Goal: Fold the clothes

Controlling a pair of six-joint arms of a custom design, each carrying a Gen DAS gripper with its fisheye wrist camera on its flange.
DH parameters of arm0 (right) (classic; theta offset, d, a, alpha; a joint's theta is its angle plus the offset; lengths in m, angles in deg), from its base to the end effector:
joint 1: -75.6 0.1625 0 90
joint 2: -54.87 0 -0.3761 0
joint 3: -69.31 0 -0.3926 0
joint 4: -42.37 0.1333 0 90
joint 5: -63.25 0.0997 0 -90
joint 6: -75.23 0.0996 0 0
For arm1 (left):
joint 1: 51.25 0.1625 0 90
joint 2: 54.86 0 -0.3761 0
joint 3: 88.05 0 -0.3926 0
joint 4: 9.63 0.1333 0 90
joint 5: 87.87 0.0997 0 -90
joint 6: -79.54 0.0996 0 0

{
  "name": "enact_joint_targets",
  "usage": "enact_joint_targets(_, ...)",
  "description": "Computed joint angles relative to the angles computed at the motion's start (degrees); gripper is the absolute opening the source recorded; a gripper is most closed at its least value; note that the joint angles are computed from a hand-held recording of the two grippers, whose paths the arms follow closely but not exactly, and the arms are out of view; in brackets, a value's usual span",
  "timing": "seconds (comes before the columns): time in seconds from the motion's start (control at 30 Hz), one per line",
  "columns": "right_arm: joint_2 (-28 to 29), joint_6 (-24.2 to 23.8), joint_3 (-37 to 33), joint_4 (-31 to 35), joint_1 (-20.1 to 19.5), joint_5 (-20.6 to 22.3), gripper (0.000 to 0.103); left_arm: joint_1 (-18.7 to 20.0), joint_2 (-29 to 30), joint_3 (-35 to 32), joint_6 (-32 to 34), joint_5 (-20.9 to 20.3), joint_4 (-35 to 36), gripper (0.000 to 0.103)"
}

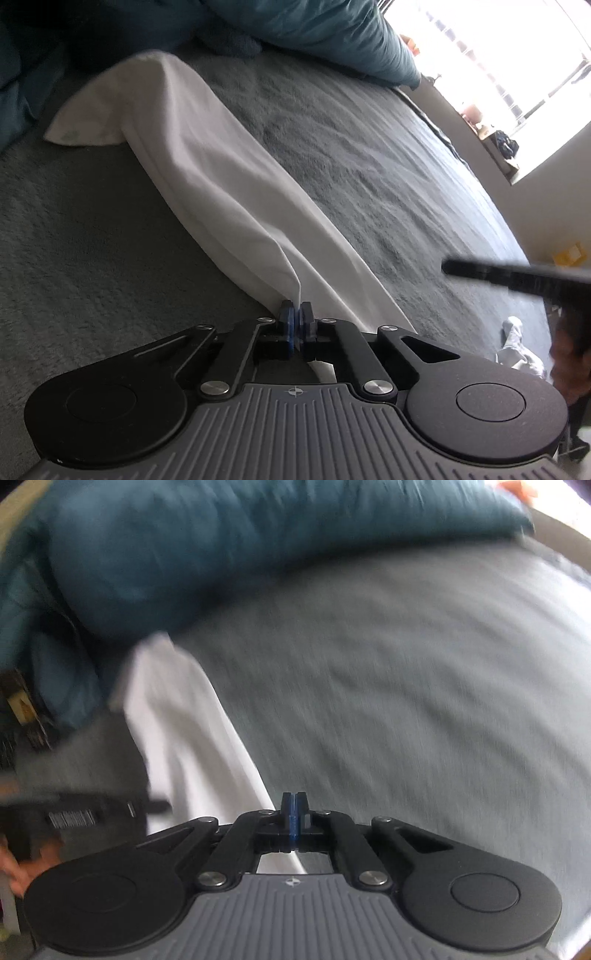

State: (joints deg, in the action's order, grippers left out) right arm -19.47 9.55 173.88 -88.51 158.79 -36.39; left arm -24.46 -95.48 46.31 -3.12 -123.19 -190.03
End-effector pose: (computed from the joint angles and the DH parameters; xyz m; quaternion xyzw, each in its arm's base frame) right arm 0.0498 -0.5668 0.2489 0.4808 -0.8679 0.0251 0.1221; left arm -0.2211 -0.3520 -0.0477 -0.1368 0.8774 -0.4313 0.1595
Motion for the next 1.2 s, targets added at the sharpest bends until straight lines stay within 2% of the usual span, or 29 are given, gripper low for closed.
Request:
enact_joint_targets(0.03,0.0,-0.9,0.2,-0.4,0.4,1.2,0.001,-0.5,-0.3,0.3,-0.8,0.1,0.8,0.000)
enact_joint_targets(0.1,0.6,-1.4,-0.7,1.1,1.0,0.6,0.001,-1.1,-0.8,1.0,-2.0,0.0,1.9,0.000)
enact_joint_targets(0.2,2.6,1.6,-4.0,5.9,1.3,-2.4,0.005,-0.9,-0.7,1.9,-1.6,-1.1,-0.3,0.000)
enact_joint_targets(0.3,3.3,4.7,-6.4,9.7,0.3,-4.9,0.037,-0.1,0.2,2.9,2.3,-3.1,-8.3,0.002)
enact_joint_targets(0.37,3.5,5.9,-6.3,10.3,-0.2,-6.0,0.045,-0.1,0.7,3.5,5.1,-4.2,-13.1,0.008)
enact_joint_targets(0.4,3.7,5.8,-6.4,10.8,-0.4,-6.3,0.053,-0.1,0.8,3.6,5.8,-4.5,-13.9,0.017)
enact_joint_targets(0.43,3.4,4.7,-5.2,9.5,-0.6,-6.8,0.055,0.0,0.8,3.6,6.4,-4.8,-14.2,0.023)
enact_joint_targets(0.5,3.3,2.9,-3.2,6.9,-0.9,-8.2,0.053,0.5,0.8,2.8,6.3,-5.2,-12.9,0.023)
enact_joint_targets(0.57,3.6,1.9,-1.4,4.3,-0.6,-10.4,0.035,1.0,1.5,1.9,6.3,-5.5,-12.5,0.023)
enact_joint_targets(0.63,2.7,-1.8,0.8,2.4,-0.1,-11.0,0.001,1.2,2.0,0.7,5.7,-4.6,-10.4,0.022)
enact_joint_targets(0.67,2.0,-3.6,1.7,2.3,0.1,-10.8,0.001,1.0,2.1,0.2,4.9,-4.1,-8.8,0.021)
enact_joint_targets(0.7,1.3,-4.5,2.1,2.5,0.1,-9.7,0.001,1.0,1.8,-0.4,3.9,-3.3,-5.9,0.010)
enact_joint_targets(0.73,0.6,-5.4,2.4,2.8,0.1,-8.6,0.001,0.8,1.4,-0.9,2.5,-2.4,-2.6,0.004)
enact_joint_targets(0.87,-1.4,-7.9,4.0,-0.7,0.2,-2.2,0.001,-1.9,-0.1,-0.5,-5.2,1.4,5.8,0.000)
enact_joint_targets(1.0,-2.1,-10.1,5.5,-4.0,0.3,4.9,0.001,-4.9,-2.9,0.2,-15.8,4.5,18.4,0.000)
enact_joint_targets(1.1,-2.2,-14.9,9.1,-9.3,-0.1,6.9,0.001,-5.7,-4.2,0.5,-20.8,4.4,24.1,0.000)
enact_joint_targets(1.2,-1.4,-16.8,12.6,-13.7,-1.2,7.0,0.001,-6.0,-5.3,0.4,-24.5,3.6,30.0,0.000)
